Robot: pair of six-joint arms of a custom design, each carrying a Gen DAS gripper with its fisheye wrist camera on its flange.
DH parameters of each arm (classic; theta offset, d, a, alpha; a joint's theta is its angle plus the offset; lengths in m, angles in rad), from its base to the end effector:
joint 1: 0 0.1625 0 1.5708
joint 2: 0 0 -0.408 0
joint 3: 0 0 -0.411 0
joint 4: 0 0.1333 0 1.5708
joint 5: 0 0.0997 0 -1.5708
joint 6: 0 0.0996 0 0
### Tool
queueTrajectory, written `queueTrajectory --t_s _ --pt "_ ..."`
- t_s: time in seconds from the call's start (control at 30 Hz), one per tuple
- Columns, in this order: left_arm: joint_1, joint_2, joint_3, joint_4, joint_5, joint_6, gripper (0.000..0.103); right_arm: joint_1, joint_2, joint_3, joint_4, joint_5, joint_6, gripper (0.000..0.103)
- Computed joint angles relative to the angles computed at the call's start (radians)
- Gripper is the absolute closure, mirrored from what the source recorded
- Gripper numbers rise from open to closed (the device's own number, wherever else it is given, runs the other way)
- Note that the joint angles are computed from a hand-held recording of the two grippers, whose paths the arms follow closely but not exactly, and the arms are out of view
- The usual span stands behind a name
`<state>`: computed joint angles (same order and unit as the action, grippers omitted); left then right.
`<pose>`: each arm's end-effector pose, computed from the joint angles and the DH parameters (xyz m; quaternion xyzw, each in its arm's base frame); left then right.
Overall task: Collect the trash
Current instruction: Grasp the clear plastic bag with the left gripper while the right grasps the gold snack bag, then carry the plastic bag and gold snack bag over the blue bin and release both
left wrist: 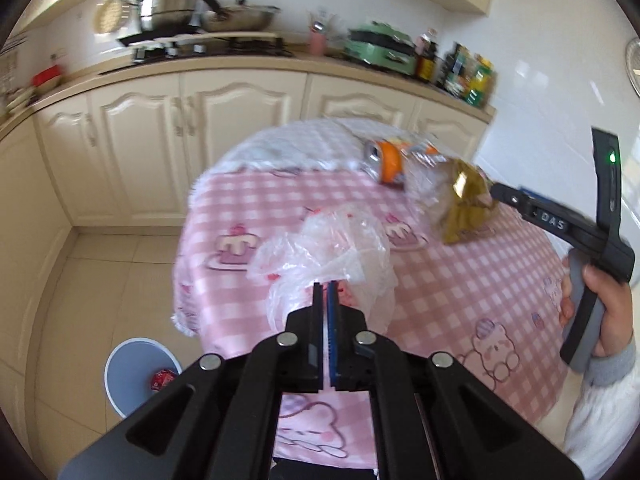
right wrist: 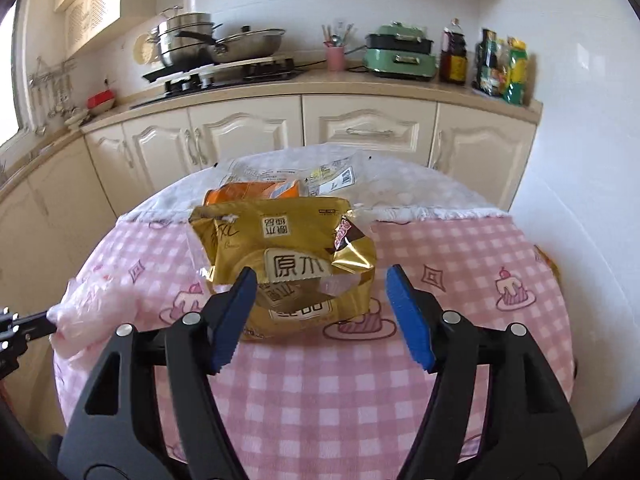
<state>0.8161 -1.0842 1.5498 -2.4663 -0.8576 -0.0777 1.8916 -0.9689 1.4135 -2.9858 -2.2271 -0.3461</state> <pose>-0.3213 -0.6314 0.3117 0.2338 0.8883 -0.3207 0.2311 0.2970 -0.6637 0.3597 0.1320 -0.8405 0.4379 0.2907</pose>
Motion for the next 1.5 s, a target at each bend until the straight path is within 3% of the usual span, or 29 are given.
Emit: queueTrajectory --t_s 0.07,0.1,0.27,0.37,0.4,0.43,0.47,0.5,0.53,0.63,0.87,0.9,0.93,1.07,1.27,1.5 --pt "-0.008 -0.004 0.014 -0.040 0.035 0.001 0.102 -0.001 -0.006 0.000 0.017 0.041 0.057 0.033" --pt "-0.010 -0.004 0.017 -0.052 0.045 0.002 0.102 0.007 0.007 -0.010 0.005 0.043 0.044 0.031" --pt "-0.008 0.009 0.006 -0.014 0.037 0.008 0.102 0.049 0.096 -0.097 -0.019 0.025 -0.126 0.022" --pt "-0.005 0.014 0.010 -0.013 0.032 0.012 0.099 0.066 0.191 -0.198 0.013 -0.070 -0.262 0.019" --pt "-0.004 0.015 0.010 -0.008 0.029 0.015 0.095 0.066 0.208 -0.213 0.020 -0.088 -0.285 0.019" --pt "-0.005 0.016 0.013 -0.015 0.034 0.022 0.077 0.066 0.227 -0.230 0.035 -0.115 -0.300 0.020" --pt "-0.008 0.017 0.020 -0.033 0.049 0.034 0.057 0.065 0.236 -0.236 0.052 -0.140 -0.292 0.037" --pt "-0.012 0.017 0.034 -0.077 0.067 0.066 0.051 0.060 0.233 -0.236 0.081 -0.145 -0.266 0.056" --pt "-0.015 0.017 0.042 -0.112 0.069 0.102 0.048 0.052 0.219 -0.226 0.126 -0.131 -0.215 0.068" --pt "-0.008 0.030 0.022 -0.106 0.048 0.141 0.042 0.048 0.191 -0.177 0.097 -0.120 -0.213 0.078" --pt "0.019 0.119 -0.097 0.015 0.027 0.138 0.043 0.064 0.110 -0.052 0.079 -0.035 -0.171 0.088" --pt "0.021 0.124 -0.104 0.023 0.020 0.131 0.048 0.066 0.108 -0.047 0.080 -0.032 -0.167 0.088" --pt "0.027 0.124 -0.112 0.040 -0.013 0.118 0.064 0.068 0.100 -0.033 0.078 -0.022 -0.158 0.088" --pt "0.025 0.105 -0.082 -0.018 -0.037 0.113 0.086 0.080 0.092 -0.009 0.054 -0.006 -0.147 0.090" --pt "0.033 0.029 -0.002 -0.116 -0.083 0.087 0.090 0.118 0.103 -0.005 0.001 0.027 -0.161 0.092" --pt "0.047 -0.112 0.109 -0.224 -0.061 0.076 0.090 0.179 0.160 -0.066 0.028 0.099 -0.153 0.092"
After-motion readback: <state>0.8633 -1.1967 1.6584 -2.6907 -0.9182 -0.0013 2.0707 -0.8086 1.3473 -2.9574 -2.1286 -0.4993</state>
